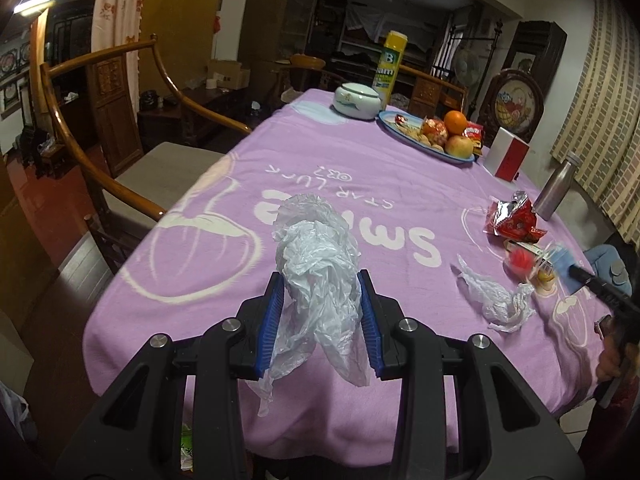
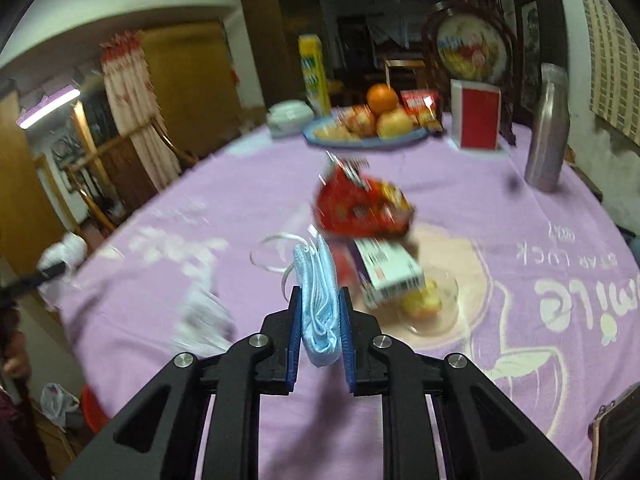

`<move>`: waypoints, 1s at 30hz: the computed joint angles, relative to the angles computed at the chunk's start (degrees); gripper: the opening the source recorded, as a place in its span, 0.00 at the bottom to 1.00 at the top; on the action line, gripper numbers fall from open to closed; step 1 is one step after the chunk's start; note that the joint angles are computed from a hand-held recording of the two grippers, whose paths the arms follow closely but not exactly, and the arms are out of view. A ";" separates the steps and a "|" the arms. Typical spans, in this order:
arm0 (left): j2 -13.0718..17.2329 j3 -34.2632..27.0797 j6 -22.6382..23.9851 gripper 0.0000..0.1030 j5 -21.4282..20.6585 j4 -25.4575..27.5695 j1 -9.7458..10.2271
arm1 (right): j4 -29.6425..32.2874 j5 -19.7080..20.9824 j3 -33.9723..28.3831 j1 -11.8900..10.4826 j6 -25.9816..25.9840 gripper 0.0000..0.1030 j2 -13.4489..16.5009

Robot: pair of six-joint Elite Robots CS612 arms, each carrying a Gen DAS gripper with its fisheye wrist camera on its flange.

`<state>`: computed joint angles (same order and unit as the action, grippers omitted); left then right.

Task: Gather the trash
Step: 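Grasp the clear plastic bag with the left tool while the right tool grasps the blue mask, then carry the plastic bag and blue mask to the red basket and release them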

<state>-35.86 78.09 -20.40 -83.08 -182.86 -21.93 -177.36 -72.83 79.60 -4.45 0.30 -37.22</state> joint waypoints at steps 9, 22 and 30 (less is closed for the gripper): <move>-3.21 6.47 -0.84 0.36 2.84 -4.73 -0.10 | -5.69 3.77 2.25 0.99 -1.15 0.17 -2.38; -6.90 16.64 -5.54 0.36 6.56 -6.87 1.66 | -2.35 11.15 2.01 4.68 -5.72 0.18 -3.60; -6.26 19.13 -7.60 0.48 4.56 -2.75 4.05 | 6.18 13.95 -1.69 8.69 -11.32 0.18 -2.65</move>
